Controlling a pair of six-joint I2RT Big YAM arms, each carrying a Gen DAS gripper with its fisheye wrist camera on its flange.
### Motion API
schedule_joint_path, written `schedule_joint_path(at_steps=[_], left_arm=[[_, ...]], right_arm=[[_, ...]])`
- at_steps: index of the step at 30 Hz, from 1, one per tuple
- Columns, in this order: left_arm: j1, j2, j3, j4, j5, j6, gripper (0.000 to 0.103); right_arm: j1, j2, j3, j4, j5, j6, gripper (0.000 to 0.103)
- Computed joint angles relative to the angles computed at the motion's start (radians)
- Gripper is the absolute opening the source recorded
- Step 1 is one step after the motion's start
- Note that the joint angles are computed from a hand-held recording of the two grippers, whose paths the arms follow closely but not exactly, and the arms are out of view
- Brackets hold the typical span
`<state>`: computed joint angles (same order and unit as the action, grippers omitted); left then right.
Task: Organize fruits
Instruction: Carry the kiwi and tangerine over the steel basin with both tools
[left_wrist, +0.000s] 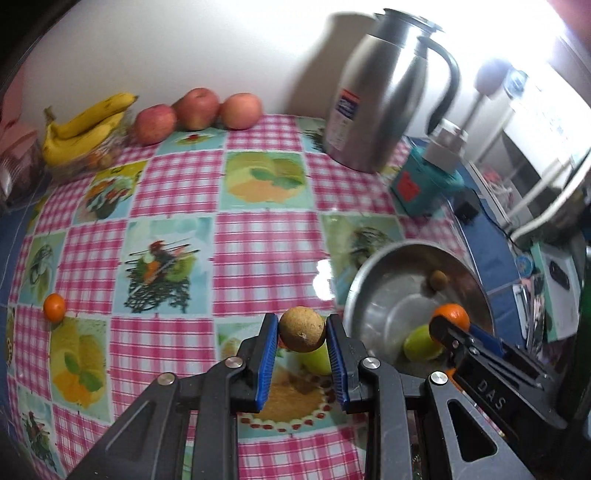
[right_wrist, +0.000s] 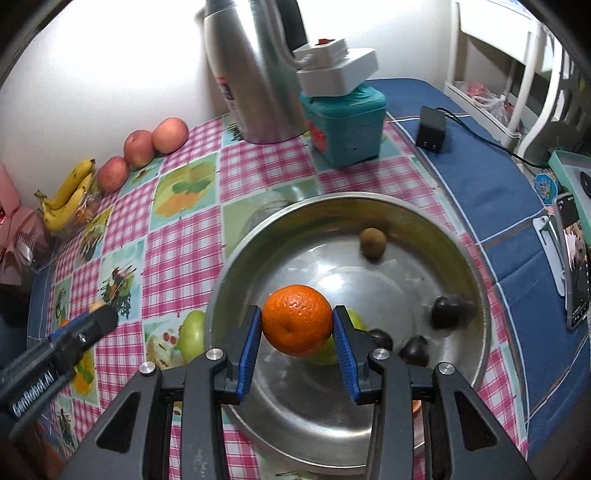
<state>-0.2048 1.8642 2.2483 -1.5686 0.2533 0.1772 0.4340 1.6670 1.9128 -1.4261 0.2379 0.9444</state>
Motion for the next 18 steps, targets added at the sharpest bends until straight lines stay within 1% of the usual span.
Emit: schedule_joint_path(at_steps=[4, 10, 14, 16, 18], left_arm=[[-0.022, -0.014, -0.019, -0.003, 0.008, 0.012, 0.028], [-0.056, -0.041, -0.069, 0.028, -0.005, 0.036, 0.028], [-0.074, -0.07, -0.134, 0.089, -0.009, 0.053, 0.028], [-0.081, -0.081, -0.167, 0.119, -0.01, 0.056, 0.028], [-0.088, -0.086, -0.192, 0.137, -0.012, 0.063, 0.029]], right_arm=[[-0.009, -0.019, -0.024, 0.011, -0.003, 0.012, 0.04], [-0.021, -0.045, -0.058, 0.026, -0.001, 0.023, 0.041], [-0.034, -0.056, -0.084, 0.034, 0.003, 0.033, 0.041], [-0.041, -0.067, -0.109, 0.056, 0.005, 0.034, 0.041], [-0.05, -0.086, -0.146, 0.099, 0.002, 0.032, 0.041]])
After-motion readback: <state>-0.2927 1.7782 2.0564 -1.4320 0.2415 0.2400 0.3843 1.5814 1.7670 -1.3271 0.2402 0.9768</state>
